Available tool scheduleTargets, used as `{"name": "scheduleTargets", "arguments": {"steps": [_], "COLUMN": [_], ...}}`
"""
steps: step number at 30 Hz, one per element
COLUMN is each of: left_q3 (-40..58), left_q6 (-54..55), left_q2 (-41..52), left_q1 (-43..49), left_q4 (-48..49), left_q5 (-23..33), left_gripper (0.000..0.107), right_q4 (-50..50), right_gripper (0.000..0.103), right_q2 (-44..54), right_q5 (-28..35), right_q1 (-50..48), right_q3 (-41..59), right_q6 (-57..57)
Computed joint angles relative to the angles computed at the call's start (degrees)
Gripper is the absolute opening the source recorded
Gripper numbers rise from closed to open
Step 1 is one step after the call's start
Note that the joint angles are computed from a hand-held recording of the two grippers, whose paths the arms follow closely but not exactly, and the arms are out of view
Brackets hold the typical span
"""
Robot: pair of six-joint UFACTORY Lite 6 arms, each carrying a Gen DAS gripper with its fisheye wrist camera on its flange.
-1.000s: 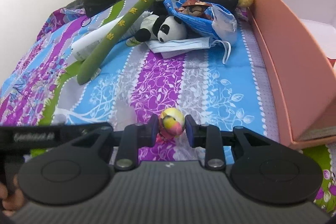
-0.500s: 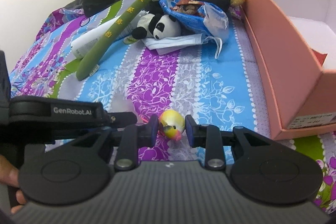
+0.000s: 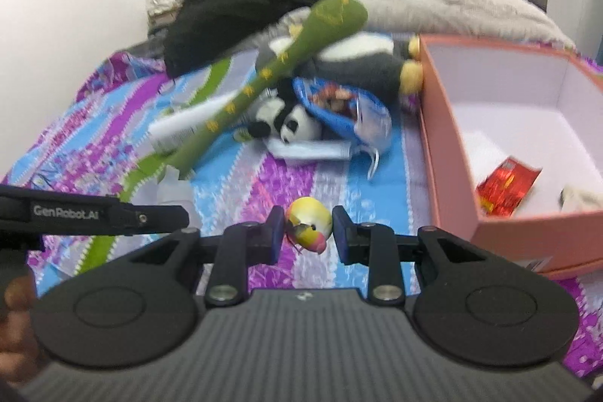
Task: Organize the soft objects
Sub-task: 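Lift both held items and carry them toward the pink box, then lower both items into the pink box and open both grippers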
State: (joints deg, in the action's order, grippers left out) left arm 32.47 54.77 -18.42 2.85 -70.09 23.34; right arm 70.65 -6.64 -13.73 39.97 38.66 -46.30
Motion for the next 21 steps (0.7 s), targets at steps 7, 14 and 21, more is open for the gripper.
{"name": "scheduleTargets", "arguments": {"steps": [7,14,21], "left_q3": [6.8,19.7,36.6], "left_q6": [-15.1,-24.6,-34.8], "left_q2": [-7.0,-3.5,8.5], "left_q1": [-1.9,-8.2,-19.8], "left_q4": [15.7,24.6,34.5], "left_q5": [3.6,4.2,1.6], "left_gripper": [0.024,0.024,0.025], "right_q4": [20.1,35.6,46.2], "right_gripper": [0.031,0.031,0.031], "right_q2": [-9.1,-16.3,-19.7], "right_q5": [-1.0,-1.8,-3.3], "right_q1": [0.3,-2.6,-9.4], "right_q3": [2.1,6.4,11.4], "right_q6": [-22.7,-42.8,-58.8]}}
